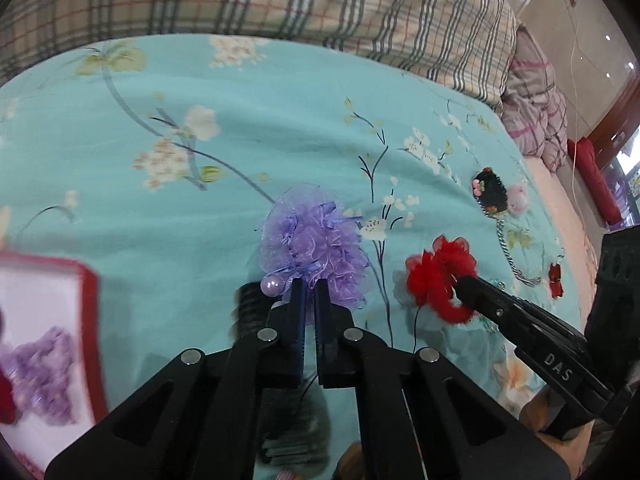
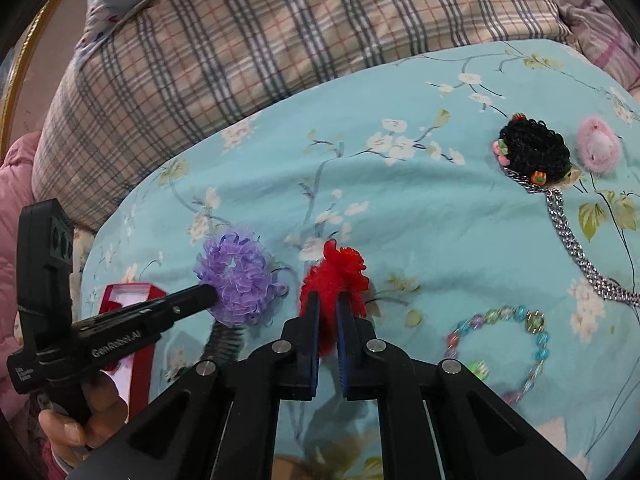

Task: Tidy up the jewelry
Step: 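Carry the purple flower clip and red scrunchie into the box and release both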

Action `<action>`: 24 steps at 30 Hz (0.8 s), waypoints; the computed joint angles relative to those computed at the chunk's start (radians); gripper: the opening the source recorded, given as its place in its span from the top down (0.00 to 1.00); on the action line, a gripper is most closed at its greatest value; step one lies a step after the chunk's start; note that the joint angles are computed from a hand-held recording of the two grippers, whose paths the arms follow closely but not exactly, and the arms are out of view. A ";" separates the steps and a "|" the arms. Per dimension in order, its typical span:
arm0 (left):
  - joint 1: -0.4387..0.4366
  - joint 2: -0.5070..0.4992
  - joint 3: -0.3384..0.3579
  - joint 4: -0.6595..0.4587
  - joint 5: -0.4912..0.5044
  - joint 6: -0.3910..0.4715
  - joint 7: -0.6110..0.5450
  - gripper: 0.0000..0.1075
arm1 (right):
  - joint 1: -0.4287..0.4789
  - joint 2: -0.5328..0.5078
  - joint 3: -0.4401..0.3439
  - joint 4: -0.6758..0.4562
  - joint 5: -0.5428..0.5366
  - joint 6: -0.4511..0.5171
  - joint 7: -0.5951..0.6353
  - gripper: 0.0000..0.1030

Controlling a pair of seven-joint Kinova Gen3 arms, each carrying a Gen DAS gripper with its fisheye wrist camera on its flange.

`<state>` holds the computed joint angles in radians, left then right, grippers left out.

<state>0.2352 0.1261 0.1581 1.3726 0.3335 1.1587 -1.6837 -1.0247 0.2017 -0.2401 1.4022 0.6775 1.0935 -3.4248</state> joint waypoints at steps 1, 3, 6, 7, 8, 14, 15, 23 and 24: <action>-0.015 -0.022 -0.009 0.012 0.013 0.008 -0.013 0.98 | -0.010 0.005 -0.004 -0.015 0.006 0.009 0.000 0.94; -0.038 -0.050 -0.022 0.030 0.041 0.017 -0.032 0.98 | -0.025 0.012 -0.006 -0.038 0.015 0.020 0.002 0.94; -0.078 -0.110 -0.053 0.070 0.080 0.035 -0.070 0.98 | -0.053 0.031 -0.006 -0.084 0.027 0.037 0.015 0.94; -0.087 -0.124 -0.061 0.080 0.089 0.040 -0.079 0.98 | -0.061 0.036 -0.003 -0.093 0.028 0.038 0.019 0.94; -0.100 -0.145 -0.074 0.094 0.103 0.048 -0.095 0.98 | -0.073 0.045 -0.003 -0.114 0.031 0.044 0.025 0.94; -0.156 -0.237 -0.140 0.158 0.150 0.085 -0.151 0.98 | -0.136 0.093 0.019 -0.204 0.032 0.045 0.057 0.94; -0.164 -0.251 -0.152 0.169 0.151 0.089 -0.159 0.98 | -0.147 0.105 0.024 -0.224 0.032 0.042 0.065 0.94; -0.243 -0.318 -0.255 0.220 0.198 0.157 -0.234 0.98 | -0.211 0.197 0.077 -0.362 -0.003 -0.018 0.144 0.94; -0.253 -0.327 -0.267 0.226 0.199 0.163 -0.244 0.98 | -0.217 0.206 0.086 -0.377 -0.013 -0.023 0.158 0.94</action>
<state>-0.0179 -0.2005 -0.1086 1.5983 0.5330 1.3220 -1.9274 -1.2413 0.4076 -0.1543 1.0250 0.6644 1.0704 -3.2665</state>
